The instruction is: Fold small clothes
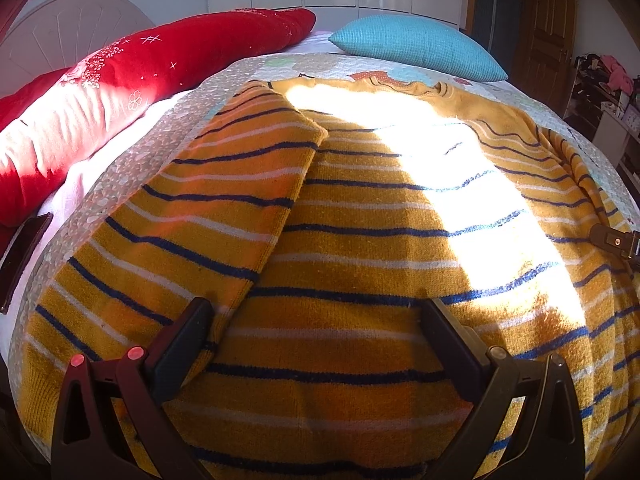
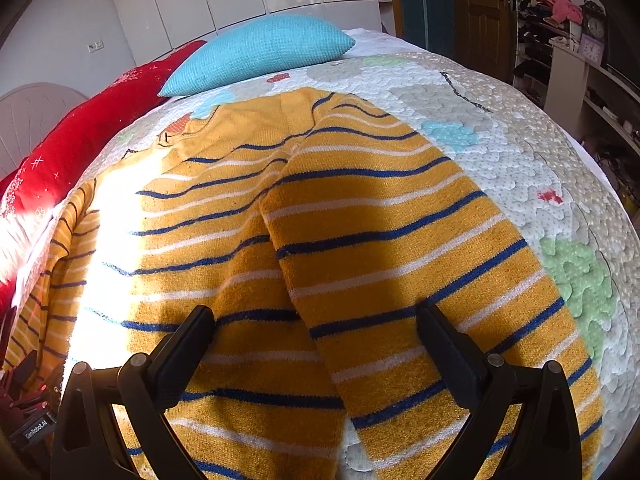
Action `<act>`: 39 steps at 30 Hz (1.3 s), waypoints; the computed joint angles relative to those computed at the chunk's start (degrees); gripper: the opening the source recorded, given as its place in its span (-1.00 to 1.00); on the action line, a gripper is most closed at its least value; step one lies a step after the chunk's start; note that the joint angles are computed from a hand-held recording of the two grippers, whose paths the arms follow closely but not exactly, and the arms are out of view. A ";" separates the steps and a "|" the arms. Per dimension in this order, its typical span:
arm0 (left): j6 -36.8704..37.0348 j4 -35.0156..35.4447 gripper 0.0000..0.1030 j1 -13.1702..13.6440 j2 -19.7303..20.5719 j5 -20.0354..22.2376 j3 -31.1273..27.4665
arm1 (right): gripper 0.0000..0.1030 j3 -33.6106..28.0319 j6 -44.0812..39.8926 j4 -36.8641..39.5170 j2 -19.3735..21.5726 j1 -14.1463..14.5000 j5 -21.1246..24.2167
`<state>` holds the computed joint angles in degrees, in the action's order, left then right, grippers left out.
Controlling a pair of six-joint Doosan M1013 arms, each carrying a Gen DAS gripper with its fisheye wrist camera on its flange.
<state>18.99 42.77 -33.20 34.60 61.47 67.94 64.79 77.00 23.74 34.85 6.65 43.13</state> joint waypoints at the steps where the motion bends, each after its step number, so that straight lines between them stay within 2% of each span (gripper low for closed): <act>1: 0.12 -0.91 1.00 0.18 -0.66 -1.09 0.59 | 1.00 0.17 -0.09 0.01 -0.23 -0.18 0.10; 4: -2.24 -0.52 1.00 -0.14 -3.17 -1.49 2.42 | 1.00 1.78 1.83 -3.77 -1.88 -0.49 -1.36; 7: -8.03 4.24 1.00 -0.88 -7.20 -2.46 6.26 | 1.00 5.47 4.20 -10.00 -4.99 -0.73 -7.41; 10: -13.86 8.49 1.00 -1.11 -10.35 0.70 9.77 | 1.00 9.27 10.17 -17.86 -8.34 -0.78 -14.24; 12: -16.05 8.61 1.00 -0.76 -11.81 3.85 11.55 | 1.00 12.99 15.95 -23.75 -11.07 -0.48 -21.99; 13: -16.30 8.12 1.00 -0.49 -12.40 5.18 12.37 | 1.00 14.68 17.15 -24.91 -12.22 -0.40 -25.52; 14: -16.71 8.10 1.00 -0.28 -13.01 6.03 13.43 | 1.00 15.04 15.34 -23.07 -12.77 -0.32 -26.06; 15: -17.11 8.01 1.00 -0.04 -13.48 6.72 14.38 | 1.00 13.98 10.53 -18.27 -12.47 -0.32 -23.59; 17: -17.40 5.95 1.00 0.62 -14.36 7.60 16.12 | 1.00 9.29 0.74 -7.74 -10.24 -0.83 -11.23; 18: -17.89 4.55 1.00 1.12 -14.99 6.37 17.22 | 1.00 7.98 -1.31 -4.64 -9.41 -0.90 -7.33; 20: -18.52 1.45 1.00 2.25 -15.92 3.04 19.19 | 1.00 8.86 -5.94 0.49 -9.44 -0.50 -6.10; 24: -18.00 -3.91 0.97 4.04 -16.32 -2.07 21.05 | 1.00 11.26 -11.51 4.89 -10.54 0.79 -6.13; 25: -18.35 -3.48 0.79 3.95 -16.51 -2.63 21.37 | 0.99 11.57 -12.52 5.85 -10.69 0.91 -5.73; 26: -18.13 -3.42 0.33 3.94 -16.77 -3.96 21.66 | 0.98 11.68 -13.22 6.27 -10.73 1.05 -5.31; 27: -17.19 -4.53 0.00 4.30 -17.06 -6.35 21.93 | 0.94 11.89 -13.47 6.01 -10.86 1.22 -5.16; 28: -15.63 -7.15 -0.50 5.20 -16.67 -8.64 21.43 | 0.88 11.96 -13.45 5.41 -10.90 1.42 -5.10; 29: -14.89 -8.38 -0.87 5.70 -17.12 -10.78 21.92 | 0.84 11.87 -13.49 5.11 -10.83 1.52 -4.68; 31: -14.22 -10.67 -0.87 6.83 -18.09 -13.79 22.56 | 0.61 11.35 -13.76 5.48 -10.61 1.42 -2.93; 33: -14.76 -9.10 -0.87 7.62 -18.78 -11.57 22.31 | 0.53 11.21 -14.10 6.14 -10.62 1.18 -1.87; 35: -14.94 -6.19 -0.88 8.42 -19.21 -6.47 21.21 | 0.46 11.31 -14.41 6.52 -10.83 1.03 -1.82; 37: -14.78 -3.26 -0.88 9.63 -19.52 -1.56 19.91 | 0.31 11.28 -14.69 6.89 -10.92 0.87 -1.56; 39: -15.02 -0.95 -0.88 11.18 -19.68 2.54 18.67 | 0.28 11.18 -14.70 7.38 -10.95 0.74 -1.30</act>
